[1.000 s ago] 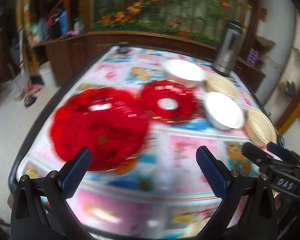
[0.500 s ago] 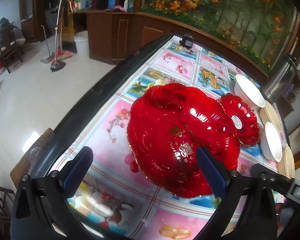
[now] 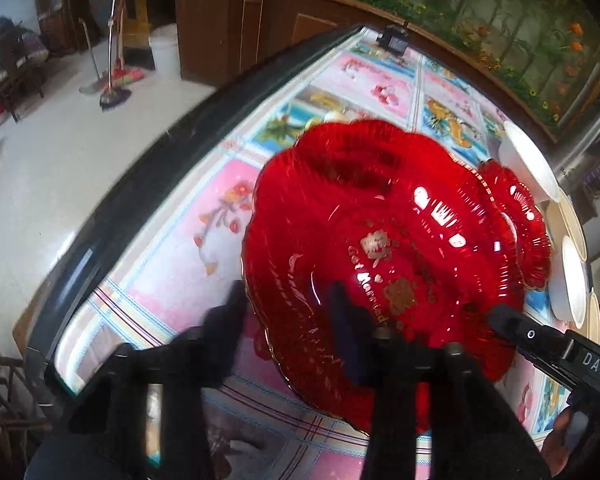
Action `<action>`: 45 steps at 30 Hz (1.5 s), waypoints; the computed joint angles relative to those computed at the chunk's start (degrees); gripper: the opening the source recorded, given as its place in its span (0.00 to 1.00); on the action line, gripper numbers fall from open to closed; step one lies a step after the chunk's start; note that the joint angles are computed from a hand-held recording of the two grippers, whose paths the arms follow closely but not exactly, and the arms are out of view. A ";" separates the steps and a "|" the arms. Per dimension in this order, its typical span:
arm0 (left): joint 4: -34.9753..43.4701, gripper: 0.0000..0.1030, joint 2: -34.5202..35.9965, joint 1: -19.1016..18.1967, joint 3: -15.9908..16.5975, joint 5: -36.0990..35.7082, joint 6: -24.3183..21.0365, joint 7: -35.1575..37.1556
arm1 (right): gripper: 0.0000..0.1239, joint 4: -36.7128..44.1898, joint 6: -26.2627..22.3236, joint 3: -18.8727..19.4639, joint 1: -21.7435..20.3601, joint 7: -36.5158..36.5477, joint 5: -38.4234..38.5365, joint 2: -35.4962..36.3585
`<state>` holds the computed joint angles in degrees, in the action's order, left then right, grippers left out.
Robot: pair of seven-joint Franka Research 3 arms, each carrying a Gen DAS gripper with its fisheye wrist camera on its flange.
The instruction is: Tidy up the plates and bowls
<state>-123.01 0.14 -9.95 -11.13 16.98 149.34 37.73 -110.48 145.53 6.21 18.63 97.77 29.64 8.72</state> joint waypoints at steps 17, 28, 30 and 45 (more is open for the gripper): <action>-6.63 0.13 -7.24 1.21 -0.18 5.58 3.20 -6.88 | 0.10 -1.34 2.80 0.96 1.60 -2.13 -2.20 -2.14; -9.22 0.14 -7.44 1.75 -0.20 3.88 2.30 -7.41 | 0.12 -2.36 1.92 1.33 2.59 -4.06 -0.90 -1.65; -9.28 0.14 -7.51 1.78 -0.36 4.39 2.04 -7.78 | 0.15 -2.42 2.43 1.41 2.57 -5.15 -0.17 -1.67; -12.76 0.73 -15.57 4.72 -2.57 13.37 6.13 -22.12 | 0.53 -13.11 11.66 -1.02 0.19 -14.14 16.72 -10.90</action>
<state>-135.78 -15.43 -5.24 -13.70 30.35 155.48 15.61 -123.59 157.19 5.19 18.83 83.63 46.36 -2.18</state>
